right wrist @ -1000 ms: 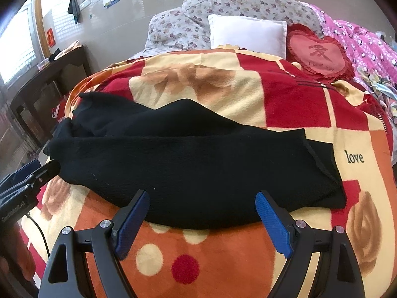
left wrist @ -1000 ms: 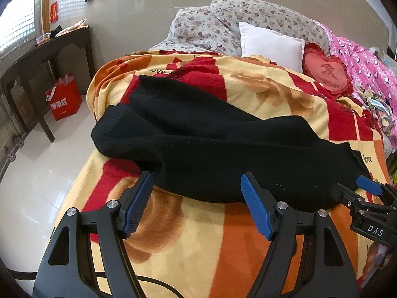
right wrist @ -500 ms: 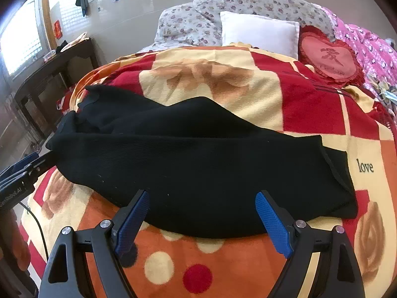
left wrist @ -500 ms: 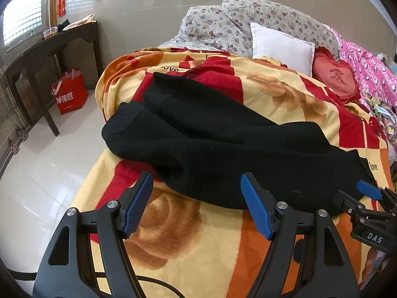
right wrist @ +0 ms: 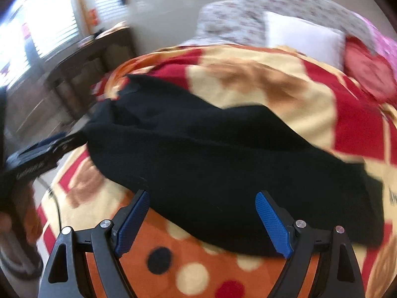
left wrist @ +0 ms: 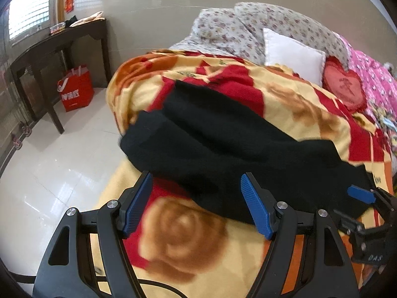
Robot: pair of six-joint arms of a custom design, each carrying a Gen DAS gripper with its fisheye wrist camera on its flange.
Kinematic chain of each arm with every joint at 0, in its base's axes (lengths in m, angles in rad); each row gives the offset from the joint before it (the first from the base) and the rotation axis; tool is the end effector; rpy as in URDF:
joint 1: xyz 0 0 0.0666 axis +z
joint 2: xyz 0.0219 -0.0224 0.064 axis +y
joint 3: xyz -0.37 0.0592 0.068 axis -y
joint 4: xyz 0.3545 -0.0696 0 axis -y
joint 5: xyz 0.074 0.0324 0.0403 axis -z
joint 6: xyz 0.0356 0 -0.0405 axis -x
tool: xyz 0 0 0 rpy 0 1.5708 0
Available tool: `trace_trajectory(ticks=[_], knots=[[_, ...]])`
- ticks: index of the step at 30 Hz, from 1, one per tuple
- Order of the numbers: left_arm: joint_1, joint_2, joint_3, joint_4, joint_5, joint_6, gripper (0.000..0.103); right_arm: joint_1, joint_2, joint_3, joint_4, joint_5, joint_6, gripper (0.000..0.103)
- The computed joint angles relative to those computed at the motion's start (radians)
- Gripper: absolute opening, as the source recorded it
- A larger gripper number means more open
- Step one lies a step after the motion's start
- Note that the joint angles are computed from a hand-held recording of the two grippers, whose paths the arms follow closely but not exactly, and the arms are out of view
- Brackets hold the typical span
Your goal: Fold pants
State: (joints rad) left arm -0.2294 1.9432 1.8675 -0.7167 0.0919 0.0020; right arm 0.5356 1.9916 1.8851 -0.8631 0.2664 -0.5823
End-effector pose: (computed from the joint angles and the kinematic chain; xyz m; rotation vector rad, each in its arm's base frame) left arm 0.6322 -0.1514 0.3456 0.3132 2.3491 -0.2204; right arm 0.5629 0.3227 0.3134 0.1617 2.4900 0.1266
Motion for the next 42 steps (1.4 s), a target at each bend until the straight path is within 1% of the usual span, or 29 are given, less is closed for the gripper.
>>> trace_trajectory(ticks=[2,5,8,9,10,12,13,14,15,16,17,18,19,21,22,23,24,26,27,29,30,31,32,33,34,35,38,40,42], knots=[[0.018,0.03,0.062,-0.023,0.006,0.006,0.073,-0.007,0.035,0.062,-0.002,-0.034,0.088,0.087],[0.038,0.103,0.191,-0.089,0.004,0.018,0.073,-0.018,0.094,0.167,-0.03,-0.074,0.216,0.087],[0.053,0.188,0.326,-0.168,0.004,0.047,0.073,-0.037,0.147,0.247,-0.03,-0.153,0.306,0.087],[0.057,0.221,0.378,-0.207,0.01,0.056,0.073,-0.043,0.173,0.284,-0.043,-0.183,0.328,0.087],[0.061,0.253,0.428,-0.248,0.024,0.064,0.073,-0.049,0.216,0.348,-0.079,-0.216,0.361,0.087],[0.065,0.291,0.481,-0.297,0.04,0.065,0.073,-0.055,0.299,0.482,-0.169,-0.241,0.419,0.086],[0.065,0.299,0.49,-0.308,0.038,0.061,0.073,-0.058,0.34,0.548,-0.206,-0.259,0.462,0.084],[0.064,0.302,0.488,-0.31,0.03,0.056,0.073,-0.061,0.356,0.57,-0.208,-0.279,0.485,0.082],[0.063,0.301,0.481,-0.308,0.022,0.051,0.073,-0.064,0.368,0.583,-0.203,-0.304,0.503,0.073],[0.061,0.301,0.478,-0.311,0.014,0.048,0.073,-0.068,0.38,0.599,-0.2,-0.327,0.516,0.057],[0.06,0.3,0.473,-0.313,0.009,0.047,0.073,-0.071,0.401,0.634,-0.218,-0.347,0.519,0.048],[0.061,0.294,0.462,-0.309,0.01,0.048,0.073,-0.071,0.42,0.666,-0.232,-0.363,0.523,0.032],[0.063,0.282,0.441,-0.297,0.015,0.05,0.073,-0.067,0.423,0.67,-0.231,-0.368,0.534,0.021],[0.068,0.254,0.4,-0.271,0.015,0.054,0.073,-0.047,0.393,0.62,-0.192,-0.34,0.572,0.012],[0.072,0.238,0.379,-0.256,0.016,0.057,0.073,-0.04,0.351,0.549,-0.146,-0.357,0.567,0.01],[0.077,0.221,0.357,-0.241,0.022,0.06,0.073,-0.036,0.298,0.464,-0.101,-0.385,0.551,0.009],[0.085,0.195,0.326,-0.221,0.033,0.063,0.073,-0.031,0.272,0.423,-0.074,-0.402,0.541,0.009],[0.095,0.151,0.266,-0.181,0.046,0.064,0.073,-0.02,0.192,0.3,-0.001,-0.444,0.524,0.008],[0.1,0.128,0.235,-0.158,0.049,0.064,0.073,-0.015,0.162,0.256,0.018,-0.462,0.516,0.005],[0.106,0.099,0.194,-0.123,0.042,0.068,0.073,-0.002,0.102,0.169,0.058,-0.493,0.504,0.004],[0.108,0.097,0.188,-0.118,0.041,0.071,0.073,0.008,0.08,0.13,0.079,-0.479,0.505,0.004],[0.109,0.101,0.192,-0.124,0.04,0.074,0.073,0.016,0.069,0.11,0.09,-0.441,0.505,0.004],[0.11,0.108,0.201,-0.14,0.039,0.077,0.073,0.024,0.068,0.101,0.111,-0.386,0.495,0.005],[0.112,0.116,0.209,-0.16,0.045,0.08,0.073,0.025,0.065,0.09,0.136,-0.376,0.469,0.005],[0.115,0.119,0.208,-0.17,0.06,0.083,0.073,0.022,0.078,0.11,0.116,-0.414,0.455,0.005],[0.117,0.119,0.203,-0.17,0.069,0.085,0.073,0.027,0.086,0.123,0.099,-0.421,0.459,0.005],[0.122,0.118,0.187,-0.159,0.055,0.086,0.073,0.055,0.125,0.167,0.04,-0.424,0.495,0.005],[0.13,0.131,0.199,-0.17,0.067,0.1,0.073,0.065,0.137,0.166,0.022,-0.429,0.499,0.005],[0.136,0.155,0.23,-0.196,0.082,0.113,0.073,0.064,0.136,0.147,0.048,-0.444,0.478,0.005]])
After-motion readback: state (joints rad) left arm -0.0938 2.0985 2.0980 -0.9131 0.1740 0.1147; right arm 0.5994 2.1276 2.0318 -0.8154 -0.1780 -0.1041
